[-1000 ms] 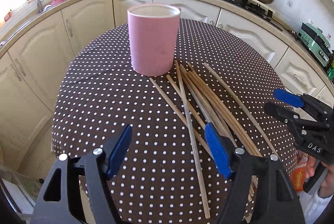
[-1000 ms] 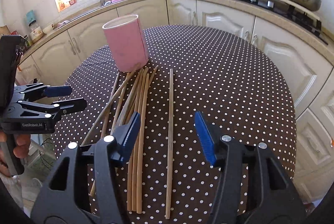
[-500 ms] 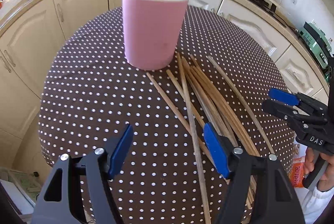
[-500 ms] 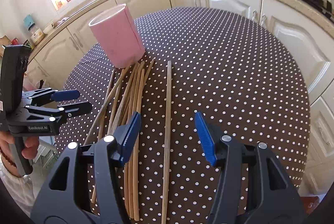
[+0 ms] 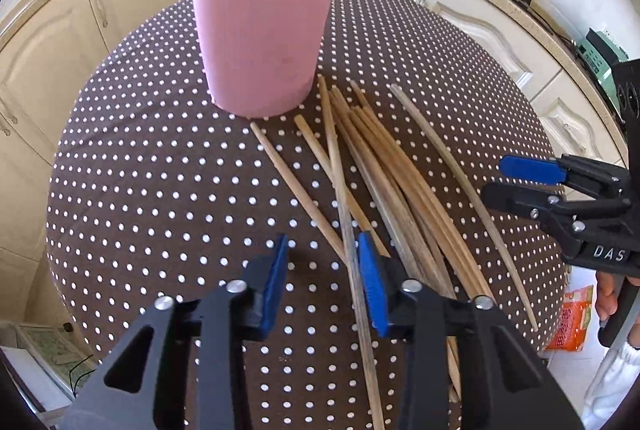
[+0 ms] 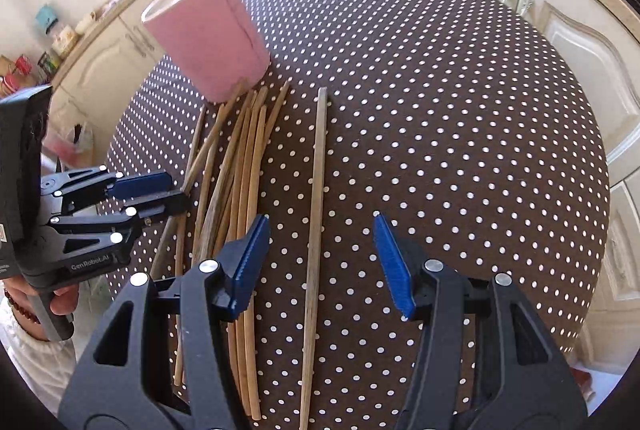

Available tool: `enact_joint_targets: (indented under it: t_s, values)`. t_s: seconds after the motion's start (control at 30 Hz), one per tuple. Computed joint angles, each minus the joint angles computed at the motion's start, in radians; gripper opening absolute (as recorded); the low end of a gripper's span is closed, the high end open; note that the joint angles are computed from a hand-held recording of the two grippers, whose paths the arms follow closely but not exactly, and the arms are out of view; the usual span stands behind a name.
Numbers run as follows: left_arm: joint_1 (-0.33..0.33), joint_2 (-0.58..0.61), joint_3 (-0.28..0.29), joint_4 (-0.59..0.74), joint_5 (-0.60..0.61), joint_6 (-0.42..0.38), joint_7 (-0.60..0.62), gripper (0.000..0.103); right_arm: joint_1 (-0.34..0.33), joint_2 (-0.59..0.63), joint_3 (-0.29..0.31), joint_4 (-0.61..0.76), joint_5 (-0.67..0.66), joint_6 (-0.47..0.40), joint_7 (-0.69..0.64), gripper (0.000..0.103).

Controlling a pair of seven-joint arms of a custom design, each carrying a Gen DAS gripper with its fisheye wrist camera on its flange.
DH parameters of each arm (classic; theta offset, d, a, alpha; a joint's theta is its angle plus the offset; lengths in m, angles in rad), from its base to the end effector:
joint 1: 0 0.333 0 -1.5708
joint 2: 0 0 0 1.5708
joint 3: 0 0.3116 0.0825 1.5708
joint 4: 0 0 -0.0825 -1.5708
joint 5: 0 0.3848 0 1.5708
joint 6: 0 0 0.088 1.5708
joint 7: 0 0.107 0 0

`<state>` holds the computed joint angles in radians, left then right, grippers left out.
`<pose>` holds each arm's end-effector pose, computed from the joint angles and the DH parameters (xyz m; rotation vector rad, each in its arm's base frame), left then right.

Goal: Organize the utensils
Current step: 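Close the left gripper on one chopstick while the right gripper closes on another, then lift both held chopsticks upright and carry them over the pink cup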

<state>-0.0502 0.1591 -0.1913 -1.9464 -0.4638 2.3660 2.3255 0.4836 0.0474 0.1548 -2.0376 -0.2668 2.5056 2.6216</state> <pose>0.5988 -0.1487 0.4247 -1.2836 2.7514 -0.7249 0.4786 0.3562 0.4613 -1.6762 2.1202 -0.2322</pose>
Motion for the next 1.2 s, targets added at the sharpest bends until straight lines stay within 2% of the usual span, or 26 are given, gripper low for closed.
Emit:
enact_joint_targets:
  t_s: [0.07,0.2,0.27,0.43,0.53,0.63,0.67,0.83,0.9,1.2]
  values:
    - [0.000,0.007,0.000,0.007,-0.001,-0.002,-0.006,0.032,-0.001,0.023,0.002,0.028,0.033,-0.031,-0.043,0.054]
    - [0.004,0.014,-0.001,0.013,-0.001,-0.007,-0.007,0.028,-0.001,0.069,-0.001,0.092,0.078,-0.102,-0.122,0.040]
    - [0.006,0.017,-0.001,0.017,-0.002,-0.011,-0.006,0.027,0.006,0.096,-0.005,0.140,0.072,-0.163,-0.139,0.035]
    - [0.006,0.022,0.000,0.025,0.016,-0.012,-0.005,0.027,0.026,0.205,-0.009,0.328,0.104,-0.361,-0.223,0.033]
    - [-0.003,0.027,-0.003,0.032,0.044,-0.005,-0.024,0.026,0.035,0.282,-0.019,0.457,0.124,-0.480,-0.263,0.027]
    - [-0.009,0.031,-0.005,0.039,0.061,-0.002,-0.045,0.018,0.043,0.340,-0.030,0.554,0.145,-0.563,-0.287,0.022]
    - [-0.015,0.034,-0.008,0.047,0.067,-0.006,-0.059,0.012,0.043,0.352,-0.034,0.574,0.151,-0.579,-0.295,0.019]
    - [-0.015,0.039,-0.013,0.054,0.060,-0.010,-0.072,0.011,0.044,0.398,-0.052,0.636,0.160,-0.595,-0.317,0.012]
    - [-0.012,0.038,-0.014,0.052,0.046,-0.012,-0.079,0.008,0.052,0.401,-0.060,0.637,0.148,-0.588,-0.305,0.008]
    - [0.010,-0.004,-0.015,0.018,-0.078,-0.008,0.006,0.005,0.040,0.300,-0.057,0.454,0.144,-0.413,-0.249,0.006]
